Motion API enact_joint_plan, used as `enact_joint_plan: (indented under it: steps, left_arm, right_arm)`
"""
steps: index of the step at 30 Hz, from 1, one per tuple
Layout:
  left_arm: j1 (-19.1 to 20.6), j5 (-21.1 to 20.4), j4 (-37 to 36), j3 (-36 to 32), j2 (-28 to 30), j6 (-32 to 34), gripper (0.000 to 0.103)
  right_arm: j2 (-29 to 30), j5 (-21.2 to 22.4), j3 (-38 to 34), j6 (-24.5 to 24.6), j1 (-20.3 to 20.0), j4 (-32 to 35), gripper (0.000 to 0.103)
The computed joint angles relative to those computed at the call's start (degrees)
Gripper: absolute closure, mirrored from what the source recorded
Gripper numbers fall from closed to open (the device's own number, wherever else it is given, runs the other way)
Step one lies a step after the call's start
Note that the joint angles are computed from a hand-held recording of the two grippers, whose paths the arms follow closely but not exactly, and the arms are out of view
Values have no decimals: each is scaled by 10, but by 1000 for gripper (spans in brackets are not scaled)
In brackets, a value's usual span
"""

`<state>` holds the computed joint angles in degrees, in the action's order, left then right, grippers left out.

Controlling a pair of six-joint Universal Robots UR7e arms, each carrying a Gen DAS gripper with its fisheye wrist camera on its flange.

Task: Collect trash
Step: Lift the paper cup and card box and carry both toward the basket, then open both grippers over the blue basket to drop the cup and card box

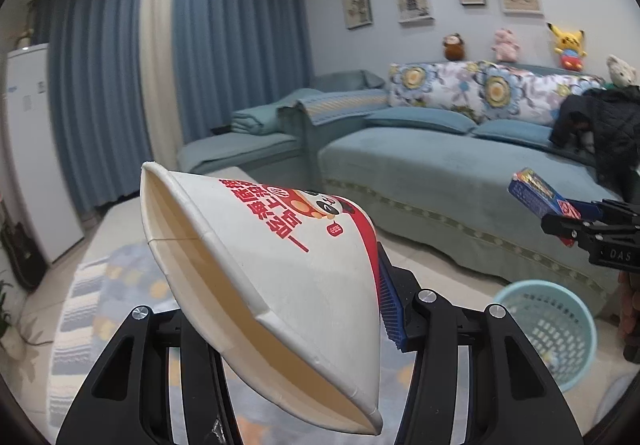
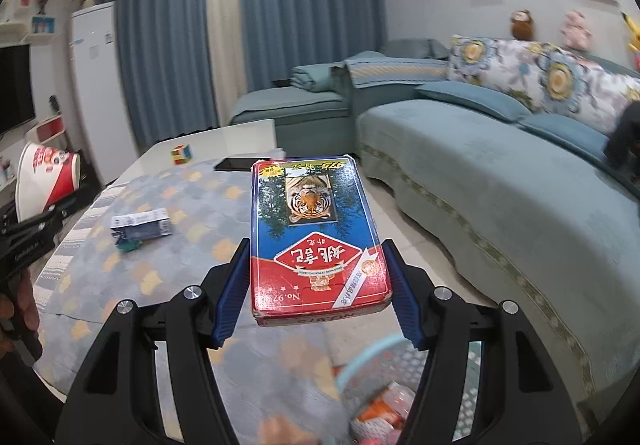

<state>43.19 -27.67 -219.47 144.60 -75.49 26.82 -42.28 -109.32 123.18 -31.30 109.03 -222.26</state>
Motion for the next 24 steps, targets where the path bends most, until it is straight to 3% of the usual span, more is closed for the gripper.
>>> enact_joint_plan:
  steps: [9,13,24]
  left_arm:
    - [-55,-31,22,21,105,-107,54]
    - [-62,-64,54,11,141,-174,54]
    - [-71,-105,95,-44,232,-188,54]
  right_arm:
    - [-65,-11,74,0,-52,-62,43]
    - [-82,-27,89,-8,-69,-72,43]
    - [-122,-8,113,12,-113,-39,43]
